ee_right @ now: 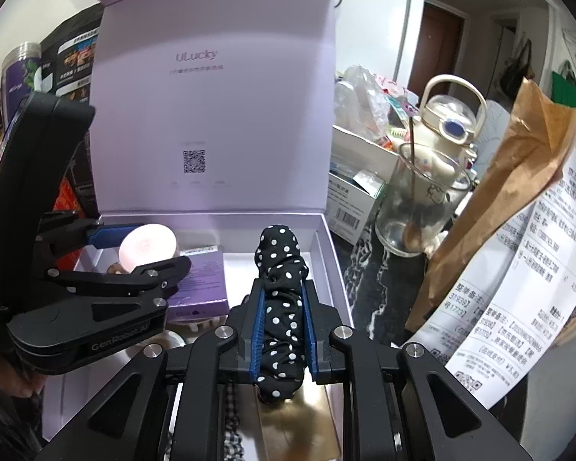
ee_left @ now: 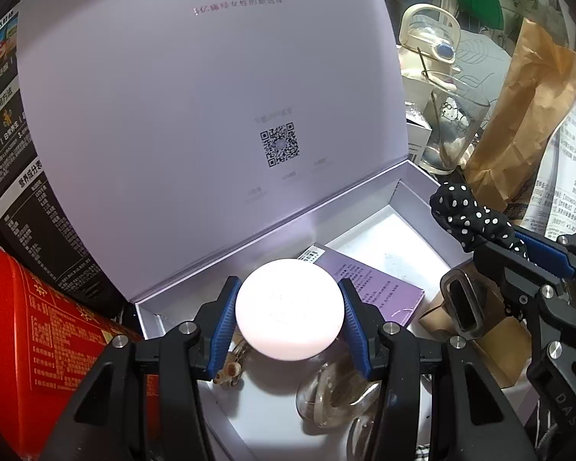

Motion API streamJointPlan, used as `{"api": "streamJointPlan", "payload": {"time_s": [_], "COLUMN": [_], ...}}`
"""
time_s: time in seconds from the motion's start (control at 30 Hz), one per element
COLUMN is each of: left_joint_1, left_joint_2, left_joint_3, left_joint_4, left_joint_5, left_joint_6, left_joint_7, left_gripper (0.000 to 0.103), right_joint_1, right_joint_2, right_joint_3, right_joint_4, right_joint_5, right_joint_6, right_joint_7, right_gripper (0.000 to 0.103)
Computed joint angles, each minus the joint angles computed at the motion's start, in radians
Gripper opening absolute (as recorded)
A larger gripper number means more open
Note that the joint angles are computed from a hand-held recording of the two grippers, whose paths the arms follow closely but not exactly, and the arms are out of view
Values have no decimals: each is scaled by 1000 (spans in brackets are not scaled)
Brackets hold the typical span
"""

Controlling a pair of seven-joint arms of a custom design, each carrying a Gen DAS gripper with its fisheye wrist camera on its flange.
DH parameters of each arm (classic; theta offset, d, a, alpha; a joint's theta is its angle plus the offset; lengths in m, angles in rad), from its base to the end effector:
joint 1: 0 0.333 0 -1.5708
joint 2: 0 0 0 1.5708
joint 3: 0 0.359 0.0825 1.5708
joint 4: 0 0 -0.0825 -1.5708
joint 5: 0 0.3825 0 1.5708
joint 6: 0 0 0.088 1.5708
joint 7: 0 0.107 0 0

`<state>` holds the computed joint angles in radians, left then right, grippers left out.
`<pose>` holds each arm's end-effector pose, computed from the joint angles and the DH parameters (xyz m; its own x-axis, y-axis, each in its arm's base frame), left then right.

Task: Organize rigid objects
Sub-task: 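Lower the compact into the box with the left tool while the right tool lowers the scrunchie, then open both tools releasing the compact and polka-dot scrunchie into the box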

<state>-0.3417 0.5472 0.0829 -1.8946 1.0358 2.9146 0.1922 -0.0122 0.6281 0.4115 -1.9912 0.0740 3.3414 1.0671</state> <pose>0.6327 -0.2285 0.2813 0.1289 -0.9917 0.0001 -0.8026 -0.1044 -0.5874 0.6421 0.2205 0.2894 0.5838 -0.8083 0.0764 -0.5426 -0.4585 -0.7038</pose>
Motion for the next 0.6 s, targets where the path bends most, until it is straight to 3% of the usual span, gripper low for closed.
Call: {"api": "streamJointPlan", "payload": {"time_s": [0.1,0.23,0.5,0.6], "left_joint_1": [-18,0,50,46], "left_joint_2": [-8,-16,-16,-22], "left_joint_3": [17,-4,-60,-56], "left_joint_4": [0,-5,-8,-14], "left_joint_5": [29,30,-90,-113], "left_joint_6": [-7,-25,-69,-75], "left_joint_7": [-30,-19,86,101], "left_gripper": [50,50,50,50], "right_joint_1": [13,44,52,24], "right_joint_2": [-6,-13,-31,-33], "right_joint_3": [-16,-53,-67,-40], "right_joint_4": [4,6,-8,-16], "right_joint_5": [10,31,53,49], "right_joint_6": [-10,-15,-19,-25], "right_joint_7": [4,9,8,4], "right_gripper": [20,39,41,41]}}
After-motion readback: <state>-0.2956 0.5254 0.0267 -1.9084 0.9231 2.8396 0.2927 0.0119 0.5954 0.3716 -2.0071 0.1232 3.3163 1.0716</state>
